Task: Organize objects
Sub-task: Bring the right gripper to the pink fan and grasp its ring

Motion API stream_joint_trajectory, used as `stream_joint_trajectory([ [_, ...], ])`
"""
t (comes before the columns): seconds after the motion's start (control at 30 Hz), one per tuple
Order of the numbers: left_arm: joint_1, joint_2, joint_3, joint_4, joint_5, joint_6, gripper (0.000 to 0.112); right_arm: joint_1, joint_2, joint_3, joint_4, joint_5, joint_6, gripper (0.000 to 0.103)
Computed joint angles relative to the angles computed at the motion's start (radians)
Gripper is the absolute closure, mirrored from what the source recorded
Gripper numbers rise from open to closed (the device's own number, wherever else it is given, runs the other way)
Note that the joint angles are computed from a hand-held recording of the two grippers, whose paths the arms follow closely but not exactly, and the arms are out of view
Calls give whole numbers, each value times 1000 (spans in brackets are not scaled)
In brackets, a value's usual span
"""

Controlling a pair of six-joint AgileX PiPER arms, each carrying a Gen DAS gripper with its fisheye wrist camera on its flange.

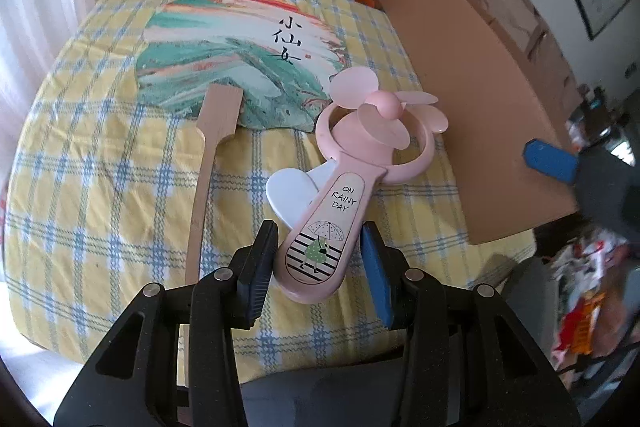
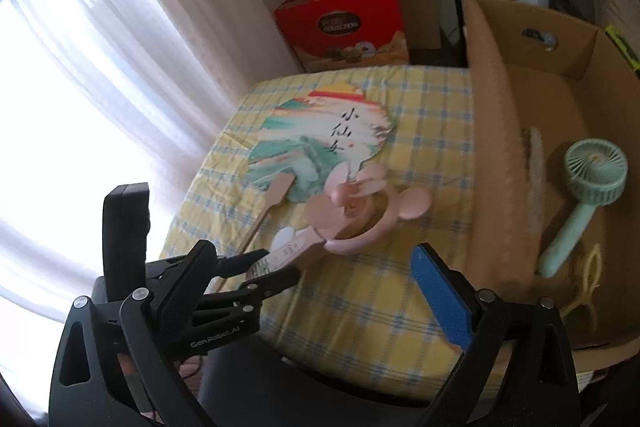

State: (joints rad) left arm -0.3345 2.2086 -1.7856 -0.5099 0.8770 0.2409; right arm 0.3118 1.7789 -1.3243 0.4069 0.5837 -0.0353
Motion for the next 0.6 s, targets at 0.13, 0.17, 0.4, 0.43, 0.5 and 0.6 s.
stream_joint_trajectory([
  [0.13, 24, 2, 13, -70, 11, 36, 73, 29, 10, -14, -127, -10, 110, 11],
  [0.17, 32, 5, 15, -95, 15, 47, 73, 34, 11, -17, -145, -10, 121, 19],
  [0.4, 102, 28, 37, -273, 67, 134, 73, 109, 58, -58, -362, 0, 274, 34],
  [0.43, 107, 30, 41, -287, 70, 142, 73, 113, 70, -65, -358, -1, 275, 34],
  [0.5, 118, 32, 50, -315, 74, 164, 72, 119, 87, -76, -362, 0, 283, 34],
  [0.6, 126, 34, 56, -335, 78, 178, 72, 127, 117, -102, -377, 4, 300, 34],
])
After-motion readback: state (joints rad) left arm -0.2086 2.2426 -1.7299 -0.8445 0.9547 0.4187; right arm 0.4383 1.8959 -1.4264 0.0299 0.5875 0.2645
